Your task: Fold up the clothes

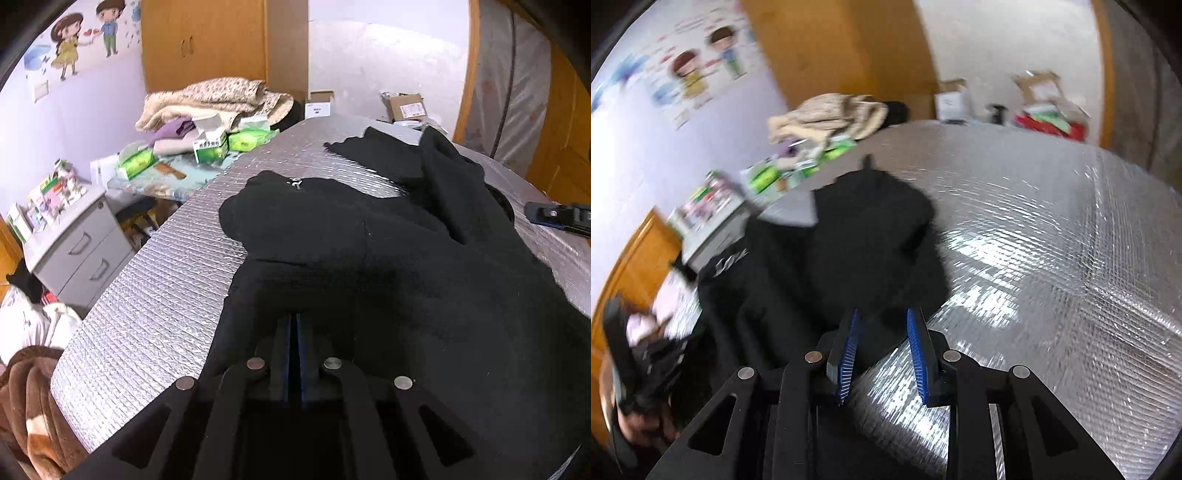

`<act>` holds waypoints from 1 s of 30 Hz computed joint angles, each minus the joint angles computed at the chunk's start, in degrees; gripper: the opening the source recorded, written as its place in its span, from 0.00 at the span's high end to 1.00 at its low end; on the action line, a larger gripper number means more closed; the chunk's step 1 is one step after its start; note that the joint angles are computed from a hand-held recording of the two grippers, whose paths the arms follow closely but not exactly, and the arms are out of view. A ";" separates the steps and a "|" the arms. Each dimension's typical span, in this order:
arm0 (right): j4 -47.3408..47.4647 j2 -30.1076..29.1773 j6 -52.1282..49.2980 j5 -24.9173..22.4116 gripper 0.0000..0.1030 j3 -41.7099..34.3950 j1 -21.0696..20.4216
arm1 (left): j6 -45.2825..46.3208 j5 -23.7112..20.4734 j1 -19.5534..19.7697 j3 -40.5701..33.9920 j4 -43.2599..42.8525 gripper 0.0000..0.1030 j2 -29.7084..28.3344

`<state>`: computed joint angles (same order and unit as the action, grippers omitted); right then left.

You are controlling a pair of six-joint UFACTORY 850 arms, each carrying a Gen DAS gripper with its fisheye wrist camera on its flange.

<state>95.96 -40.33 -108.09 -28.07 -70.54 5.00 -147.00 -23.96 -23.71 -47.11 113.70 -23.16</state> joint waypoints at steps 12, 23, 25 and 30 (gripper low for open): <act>-14.81 -8.76 19.53 5.66 0.94 -12.38 2.13 | -17.04 -0.38 -1.65 1.92 14.68 0.96 0.28; 22.07 0.86 -7.35 5.03 0.95 1.03 -10.76 | -10.51 -4.97 -3.52 1.25 9.84 0.95 -1.28; 24.89 2.42 -7.82 3.85 0.95 3.55 -13.68 | -8.94 -5.21 -3.65 0.85 8.68 0.95 -1.59; 14.50 3.46 1.98 5.45 0.90 7.36 -17.29 | -7.21 -5.16 -3.71 0.48 7.46 0.95 -1.75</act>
<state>110.45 -36.87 -106.12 -22.63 -63.18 -12.29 -154.20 -29.12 -27.43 -46.63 121.16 -24.91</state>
